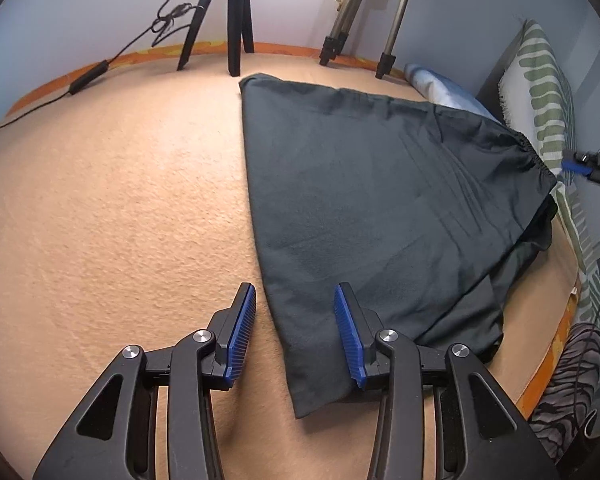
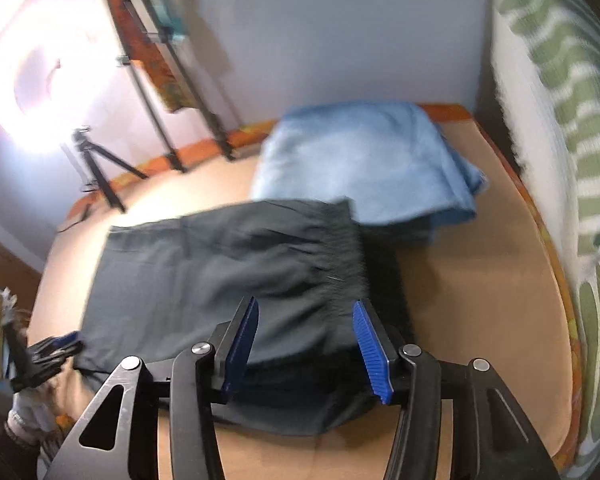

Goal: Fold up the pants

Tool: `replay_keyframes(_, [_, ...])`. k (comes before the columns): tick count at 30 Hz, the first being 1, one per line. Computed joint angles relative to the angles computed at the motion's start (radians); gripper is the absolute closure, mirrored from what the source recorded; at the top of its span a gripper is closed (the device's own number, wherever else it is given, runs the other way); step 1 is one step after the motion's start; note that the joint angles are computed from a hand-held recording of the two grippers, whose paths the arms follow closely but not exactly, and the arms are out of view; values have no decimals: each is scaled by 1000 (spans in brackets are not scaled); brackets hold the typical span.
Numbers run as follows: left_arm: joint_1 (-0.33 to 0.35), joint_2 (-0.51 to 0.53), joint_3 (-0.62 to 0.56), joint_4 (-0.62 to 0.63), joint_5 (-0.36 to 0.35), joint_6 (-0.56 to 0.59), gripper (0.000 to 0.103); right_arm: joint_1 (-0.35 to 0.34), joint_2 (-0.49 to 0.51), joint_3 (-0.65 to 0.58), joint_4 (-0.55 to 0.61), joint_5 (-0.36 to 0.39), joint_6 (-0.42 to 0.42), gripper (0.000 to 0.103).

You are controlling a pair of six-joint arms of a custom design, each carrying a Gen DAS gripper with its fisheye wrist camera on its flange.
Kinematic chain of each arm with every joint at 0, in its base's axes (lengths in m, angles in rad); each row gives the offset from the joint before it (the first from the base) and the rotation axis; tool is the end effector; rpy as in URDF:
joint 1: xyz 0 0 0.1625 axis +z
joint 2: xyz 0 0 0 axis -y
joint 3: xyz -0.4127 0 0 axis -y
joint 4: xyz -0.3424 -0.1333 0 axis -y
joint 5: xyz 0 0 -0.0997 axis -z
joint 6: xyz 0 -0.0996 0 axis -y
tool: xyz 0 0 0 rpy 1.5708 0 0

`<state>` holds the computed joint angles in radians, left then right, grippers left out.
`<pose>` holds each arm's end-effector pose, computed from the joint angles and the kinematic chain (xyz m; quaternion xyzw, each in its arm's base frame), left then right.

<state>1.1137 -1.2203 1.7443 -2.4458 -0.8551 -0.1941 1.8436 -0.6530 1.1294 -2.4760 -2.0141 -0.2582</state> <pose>-0.0678 -0.5881 0.3425 0.0603 0.9223 -0.2653 0.2744 0.2920 -0.7076 0.2159 0.2050 -0.9321 0.2091 0.2133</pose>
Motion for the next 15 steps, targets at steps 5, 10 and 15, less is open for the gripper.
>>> replay_keyframes(5, [5, 3, 5, -27, -5, 6, 64, 55, 43, -36, -9, 57, -46, 44])
replay_keyframes(10, [12, 4, -4, -22, -21, 22, 64, 96, 121, -125, 60, 118, -48, 40])
replay_keyframes(15, [34, 2, -43, 27, -84, 9, 64, 138, 253, -297, 182, 159, -66, 38])
